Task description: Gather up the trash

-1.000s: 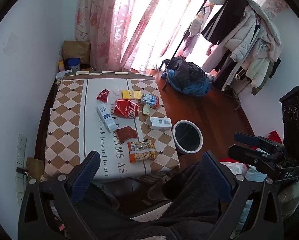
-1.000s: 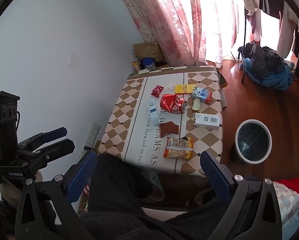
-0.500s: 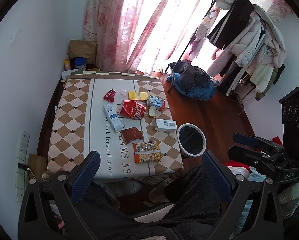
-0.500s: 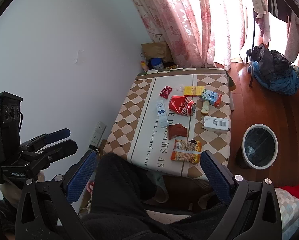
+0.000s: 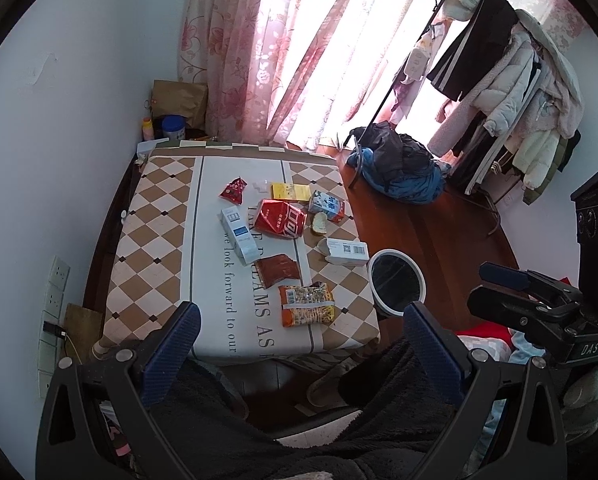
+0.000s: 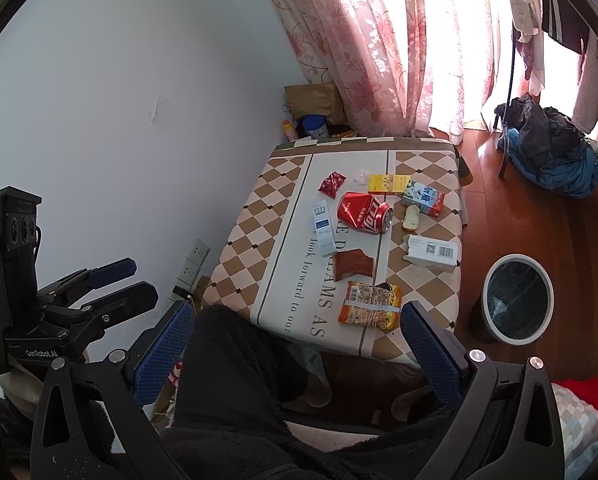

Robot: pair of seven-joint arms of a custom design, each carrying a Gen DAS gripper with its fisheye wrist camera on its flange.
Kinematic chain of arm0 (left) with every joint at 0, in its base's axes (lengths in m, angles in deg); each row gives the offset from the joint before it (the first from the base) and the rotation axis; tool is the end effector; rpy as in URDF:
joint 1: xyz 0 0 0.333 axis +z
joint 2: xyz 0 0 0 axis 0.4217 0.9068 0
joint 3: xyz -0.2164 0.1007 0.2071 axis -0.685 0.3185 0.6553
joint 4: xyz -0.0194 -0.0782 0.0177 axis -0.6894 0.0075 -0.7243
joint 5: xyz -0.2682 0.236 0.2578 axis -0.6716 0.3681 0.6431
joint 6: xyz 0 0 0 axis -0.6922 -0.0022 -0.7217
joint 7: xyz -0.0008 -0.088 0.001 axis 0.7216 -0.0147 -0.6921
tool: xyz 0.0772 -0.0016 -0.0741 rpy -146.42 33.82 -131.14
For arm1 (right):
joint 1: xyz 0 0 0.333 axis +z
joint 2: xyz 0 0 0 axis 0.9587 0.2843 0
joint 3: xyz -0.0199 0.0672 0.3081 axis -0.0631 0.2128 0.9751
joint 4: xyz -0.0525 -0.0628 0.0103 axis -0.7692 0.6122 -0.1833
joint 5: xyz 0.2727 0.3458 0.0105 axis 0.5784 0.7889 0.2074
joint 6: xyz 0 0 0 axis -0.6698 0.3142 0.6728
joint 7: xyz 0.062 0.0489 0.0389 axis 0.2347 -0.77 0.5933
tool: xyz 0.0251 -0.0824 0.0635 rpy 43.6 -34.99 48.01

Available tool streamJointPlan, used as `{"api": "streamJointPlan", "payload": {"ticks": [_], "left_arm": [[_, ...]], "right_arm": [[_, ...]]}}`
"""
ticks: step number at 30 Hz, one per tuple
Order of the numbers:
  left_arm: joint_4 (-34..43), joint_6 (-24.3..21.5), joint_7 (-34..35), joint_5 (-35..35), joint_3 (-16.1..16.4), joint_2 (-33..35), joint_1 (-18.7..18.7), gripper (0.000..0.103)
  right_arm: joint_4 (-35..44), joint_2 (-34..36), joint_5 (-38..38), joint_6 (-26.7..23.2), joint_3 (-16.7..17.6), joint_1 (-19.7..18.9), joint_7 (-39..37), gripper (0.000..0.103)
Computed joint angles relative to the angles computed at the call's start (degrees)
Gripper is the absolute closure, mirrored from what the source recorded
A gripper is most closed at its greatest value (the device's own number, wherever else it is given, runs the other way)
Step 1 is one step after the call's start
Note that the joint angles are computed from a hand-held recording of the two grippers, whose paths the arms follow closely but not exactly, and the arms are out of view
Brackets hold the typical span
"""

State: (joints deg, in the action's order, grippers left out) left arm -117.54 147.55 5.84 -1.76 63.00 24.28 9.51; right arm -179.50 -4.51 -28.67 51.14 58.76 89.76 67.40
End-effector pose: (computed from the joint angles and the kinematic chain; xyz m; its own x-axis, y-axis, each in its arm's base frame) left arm 0.4519 -0.2425 0.7022 0.0311 -0.9608 0.2757 -0.8275 -0.1794 -0.5320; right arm 0.5098 0.2047 0.6824 0.4445 -0.8326 -0.3304 -0.8274 -0.2403 -0.5076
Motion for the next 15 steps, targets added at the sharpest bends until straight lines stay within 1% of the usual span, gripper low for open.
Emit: {"api": "streamJointPlan", "payload": {"ticks": [15], "left_arm": [[-0.9, 0.4, 0.3, -0.3, 0.3, -0.5, 0.0, 0.000]], "right_arm": [[0.4, 0.4, -0.8, -0.5, 0.1, -0.1, 0.3, 0.000]]}}
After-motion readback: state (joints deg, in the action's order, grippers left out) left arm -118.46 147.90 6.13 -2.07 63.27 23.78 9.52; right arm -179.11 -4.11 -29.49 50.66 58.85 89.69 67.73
